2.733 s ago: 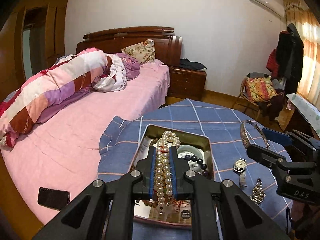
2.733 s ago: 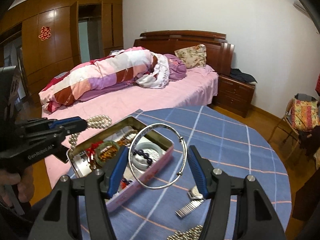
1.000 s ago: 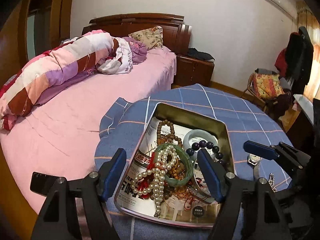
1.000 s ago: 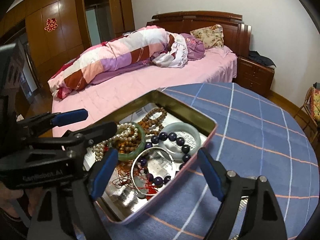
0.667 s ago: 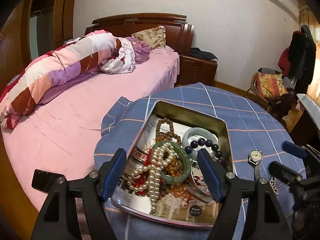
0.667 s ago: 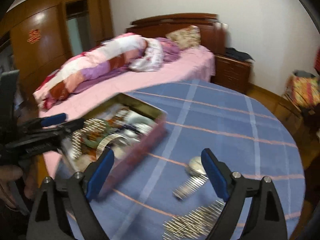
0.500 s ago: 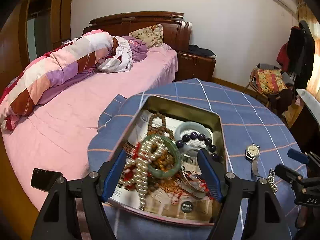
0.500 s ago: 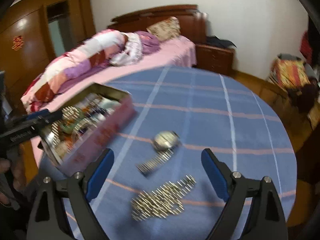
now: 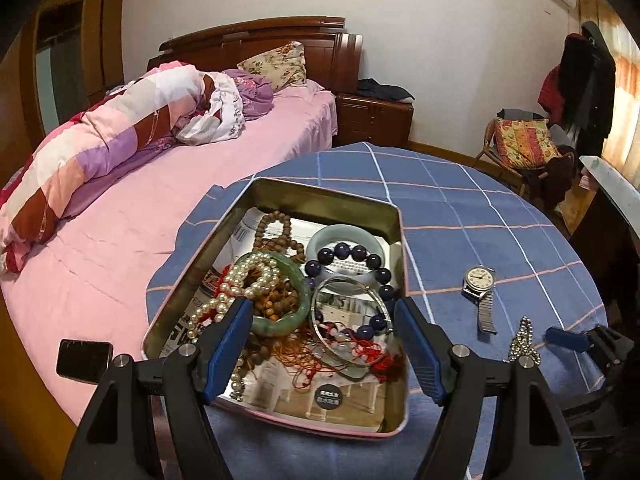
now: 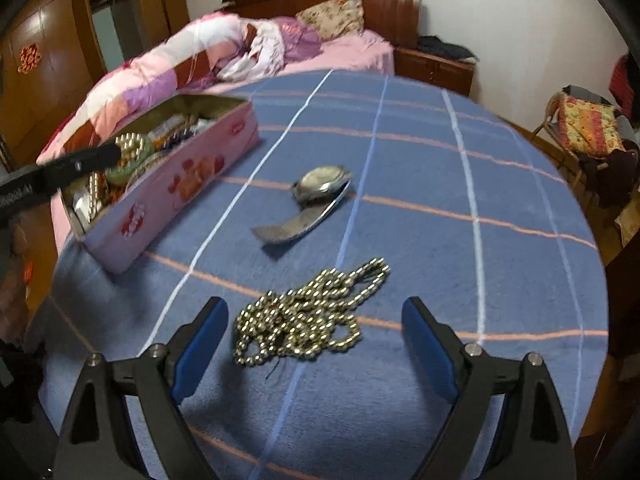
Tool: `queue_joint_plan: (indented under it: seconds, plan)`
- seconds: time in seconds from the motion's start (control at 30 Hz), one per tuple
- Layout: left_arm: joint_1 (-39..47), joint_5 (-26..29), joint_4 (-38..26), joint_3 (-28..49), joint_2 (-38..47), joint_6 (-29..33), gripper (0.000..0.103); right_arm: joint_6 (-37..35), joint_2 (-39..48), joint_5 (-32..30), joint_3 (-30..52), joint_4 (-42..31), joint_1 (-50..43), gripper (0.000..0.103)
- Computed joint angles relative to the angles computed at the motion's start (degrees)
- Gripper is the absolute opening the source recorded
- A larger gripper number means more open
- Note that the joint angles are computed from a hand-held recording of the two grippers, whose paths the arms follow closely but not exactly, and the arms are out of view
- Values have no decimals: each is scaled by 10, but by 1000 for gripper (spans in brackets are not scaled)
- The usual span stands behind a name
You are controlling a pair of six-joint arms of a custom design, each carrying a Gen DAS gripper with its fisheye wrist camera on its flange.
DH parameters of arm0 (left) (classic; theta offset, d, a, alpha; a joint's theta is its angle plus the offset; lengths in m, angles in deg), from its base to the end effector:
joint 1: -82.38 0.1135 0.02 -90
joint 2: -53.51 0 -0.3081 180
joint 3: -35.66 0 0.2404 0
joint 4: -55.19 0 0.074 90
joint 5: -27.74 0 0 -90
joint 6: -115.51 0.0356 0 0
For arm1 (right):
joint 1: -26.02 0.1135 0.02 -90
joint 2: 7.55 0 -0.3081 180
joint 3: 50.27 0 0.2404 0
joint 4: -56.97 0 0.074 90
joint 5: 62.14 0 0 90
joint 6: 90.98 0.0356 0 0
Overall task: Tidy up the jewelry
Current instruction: 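Grasp the gold-silver bead chain with the right tool while the left tool moves to the watch, then grasp the silver wristwatch by its case with the left tool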
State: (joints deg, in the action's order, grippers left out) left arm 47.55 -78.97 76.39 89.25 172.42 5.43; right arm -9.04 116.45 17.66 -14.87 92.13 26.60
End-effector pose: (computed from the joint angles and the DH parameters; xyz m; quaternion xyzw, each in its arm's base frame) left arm 0.2906 -0.1897 0.0895 0.0608 0.9109 -0.0591 0.4039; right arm 0.2630 0.0090 0.0410 -0.0990 0.9410 0.0638 0.3173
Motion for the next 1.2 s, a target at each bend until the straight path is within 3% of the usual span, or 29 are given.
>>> queue_joint_plan:
  seconds: [0.07, 0.1, 0.17, 0.53, 0.83, 1.2]
  plan:
    - [-6, 0, -12, 10, 1, 2, 73, -3, 2, 18, -6, 12, 6, 61]
    - [-9, 2, -18, 15, 2, 2, 73, -4, -2, 20, -6, 10, 7, 55]
    - [-16, 8, -27, 26, 3, 5, 73, -4, -5, 19, -3, 4, -2, 16]
    - [-81, 14, -112, 146, 39, 51, 73, 1, -18, 8, 47, -39, -94, 13]
    - [-101, 23, -209, 287, 126, 61, 73, 33, -9, 11, 85, -57, -101, 13]
    - [-100, 33, -267, 376, 193, 78, 73, 34, -7, -4, 80, -46, -112, 13]
